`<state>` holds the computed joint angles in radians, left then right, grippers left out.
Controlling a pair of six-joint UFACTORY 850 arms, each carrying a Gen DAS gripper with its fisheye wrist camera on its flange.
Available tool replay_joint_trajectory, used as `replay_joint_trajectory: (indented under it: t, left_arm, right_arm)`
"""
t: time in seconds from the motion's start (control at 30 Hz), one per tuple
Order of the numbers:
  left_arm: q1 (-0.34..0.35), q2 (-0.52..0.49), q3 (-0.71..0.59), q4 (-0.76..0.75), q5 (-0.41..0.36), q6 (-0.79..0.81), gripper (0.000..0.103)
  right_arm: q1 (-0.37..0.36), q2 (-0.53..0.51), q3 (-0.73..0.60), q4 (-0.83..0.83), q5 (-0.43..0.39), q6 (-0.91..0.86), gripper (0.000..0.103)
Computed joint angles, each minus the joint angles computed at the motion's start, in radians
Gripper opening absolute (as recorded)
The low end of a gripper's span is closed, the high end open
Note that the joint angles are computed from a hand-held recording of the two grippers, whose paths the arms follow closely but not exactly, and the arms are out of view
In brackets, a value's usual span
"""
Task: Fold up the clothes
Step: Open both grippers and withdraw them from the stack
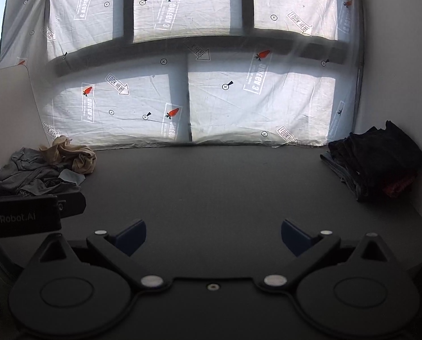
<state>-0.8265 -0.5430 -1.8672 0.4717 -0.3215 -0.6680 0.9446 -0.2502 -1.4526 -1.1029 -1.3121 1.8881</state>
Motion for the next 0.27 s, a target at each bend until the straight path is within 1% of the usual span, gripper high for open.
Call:
replay_joint_trajectory:
  t: [0.27]
  left_arm:
    - [0.013, -0.018, -0.024, -0.065, -0.001, 0.072, 0.103]
  right_arm:
    - [-0.016, -0.012, -0.013, 0.006, 0.011, 0.0, 0.103]
